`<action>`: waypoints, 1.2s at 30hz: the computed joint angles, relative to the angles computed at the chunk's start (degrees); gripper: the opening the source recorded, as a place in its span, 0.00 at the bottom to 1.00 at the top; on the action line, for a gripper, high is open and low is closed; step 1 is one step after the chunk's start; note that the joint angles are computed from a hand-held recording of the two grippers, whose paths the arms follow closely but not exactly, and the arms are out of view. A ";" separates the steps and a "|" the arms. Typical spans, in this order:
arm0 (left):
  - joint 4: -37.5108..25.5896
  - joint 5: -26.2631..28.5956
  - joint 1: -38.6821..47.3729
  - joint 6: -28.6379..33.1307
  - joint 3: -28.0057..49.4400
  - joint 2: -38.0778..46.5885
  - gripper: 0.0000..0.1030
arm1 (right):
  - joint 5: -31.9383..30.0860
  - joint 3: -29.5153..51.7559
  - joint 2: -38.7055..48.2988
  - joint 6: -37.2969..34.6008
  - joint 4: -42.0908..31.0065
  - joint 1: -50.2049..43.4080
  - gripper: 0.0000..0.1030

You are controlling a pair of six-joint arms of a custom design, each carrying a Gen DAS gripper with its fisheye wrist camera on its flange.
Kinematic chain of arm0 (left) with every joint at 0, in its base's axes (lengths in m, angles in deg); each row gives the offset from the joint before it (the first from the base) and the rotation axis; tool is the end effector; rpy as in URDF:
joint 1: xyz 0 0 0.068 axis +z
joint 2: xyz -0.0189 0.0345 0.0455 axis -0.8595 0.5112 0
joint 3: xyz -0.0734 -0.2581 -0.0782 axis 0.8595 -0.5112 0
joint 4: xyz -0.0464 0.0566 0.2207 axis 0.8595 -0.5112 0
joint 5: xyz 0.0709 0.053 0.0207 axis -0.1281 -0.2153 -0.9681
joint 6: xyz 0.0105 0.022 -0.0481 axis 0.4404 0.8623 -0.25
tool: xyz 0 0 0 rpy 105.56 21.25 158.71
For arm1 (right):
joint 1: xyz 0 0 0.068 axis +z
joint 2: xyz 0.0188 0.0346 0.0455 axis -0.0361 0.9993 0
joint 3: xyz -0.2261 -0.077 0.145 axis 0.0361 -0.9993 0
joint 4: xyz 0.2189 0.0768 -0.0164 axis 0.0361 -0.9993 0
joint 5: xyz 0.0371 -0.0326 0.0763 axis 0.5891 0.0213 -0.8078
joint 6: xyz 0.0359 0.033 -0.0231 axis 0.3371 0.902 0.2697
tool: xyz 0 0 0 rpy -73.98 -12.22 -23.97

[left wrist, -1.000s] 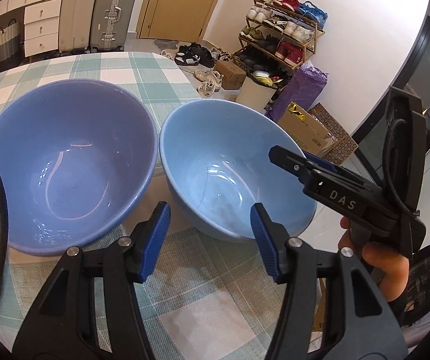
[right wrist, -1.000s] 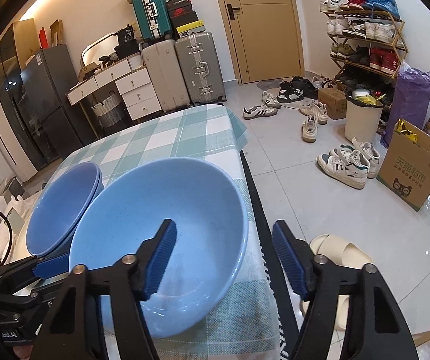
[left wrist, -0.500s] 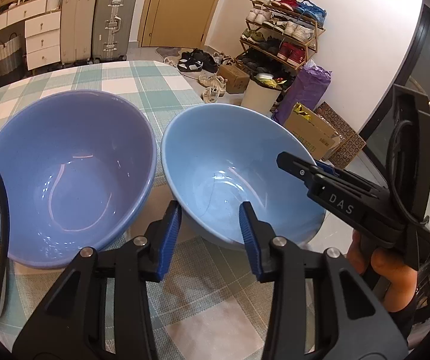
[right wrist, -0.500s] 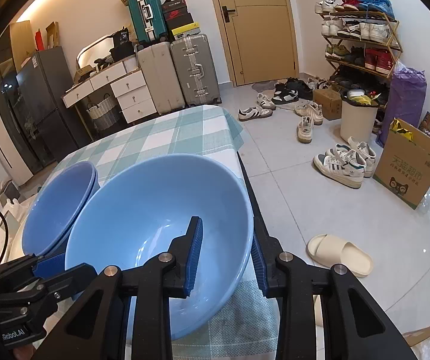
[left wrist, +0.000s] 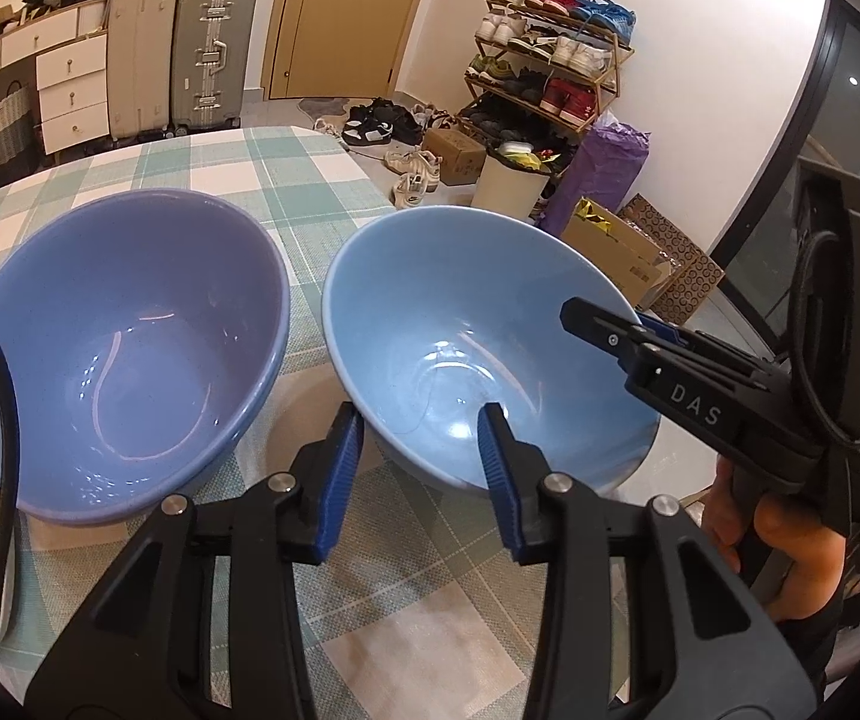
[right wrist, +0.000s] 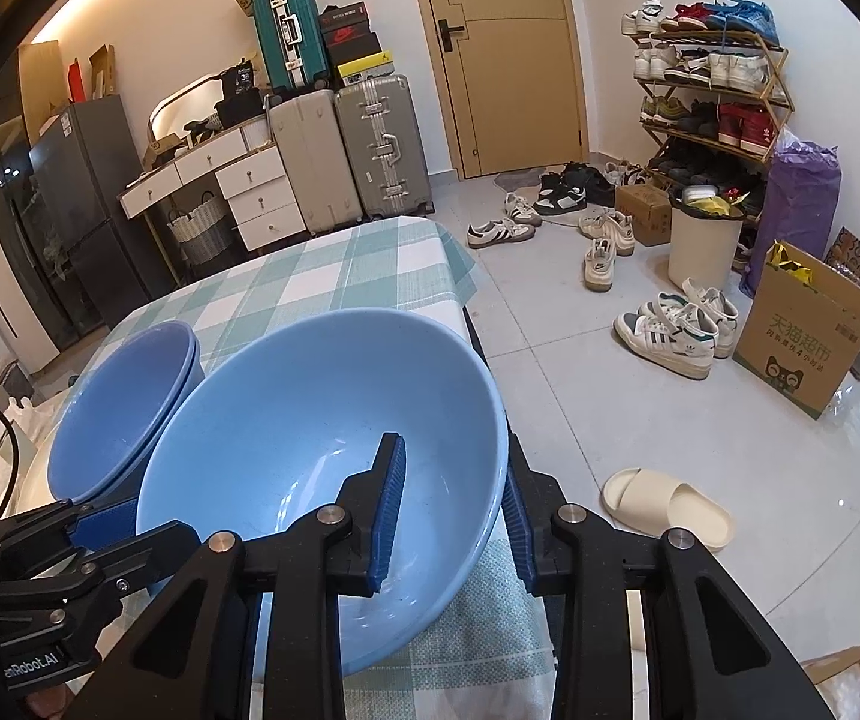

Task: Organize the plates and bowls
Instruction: 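Close both grippers together on the paler bowl rim, then lift the paler bowl with both grippers and carry it over the darker bowl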

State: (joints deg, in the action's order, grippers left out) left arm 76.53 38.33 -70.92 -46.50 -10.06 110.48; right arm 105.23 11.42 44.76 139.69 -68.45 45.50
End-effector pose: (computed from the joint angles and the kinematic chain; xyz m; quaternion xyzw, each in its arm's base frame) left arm 0.2592 -0.0742 0.1622 0.3330 0.8599 -0.2665 0.2805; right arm 0.1372 0.1145 0.1507 0.2519 0.8790 -0.0155 0.4045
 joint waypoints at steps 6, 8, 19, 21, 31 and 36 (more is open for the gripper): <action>-2.97 2.31 1.40 1.89 0.43 -2.24 0.35 | 3.14 3.18 -1.55 5.40 -8.76 4.07 0.31; -4.32 3.15 2.26 3.15 0.41 -3.54 0.35 | 4.34 4.58 -1.95 7.42 -11.97 5.59 0.31; -13.47 9.20 8.31 8.36 2.68 -10.40 0.35 | 10.79 15.73 -0.62 17.62 -30.64 13.20 0.31; -15.69 10.06 9.71 10.16 3.46 -11.72 0.35 | 11.71 18.24 0.15 19.78 -34.21 14.46 0.31; -28.69 15.34 18.77 18.15 9.32 -16.77 0.35 | 14.34 31.01 5.41 22.58 -46.15 17.76 0.32; -36.38 18.57 24.56 23.44 13.81 -17.05 0.35 | 15.30 37.40 8.80 21.80 -49.77 18.70 0.32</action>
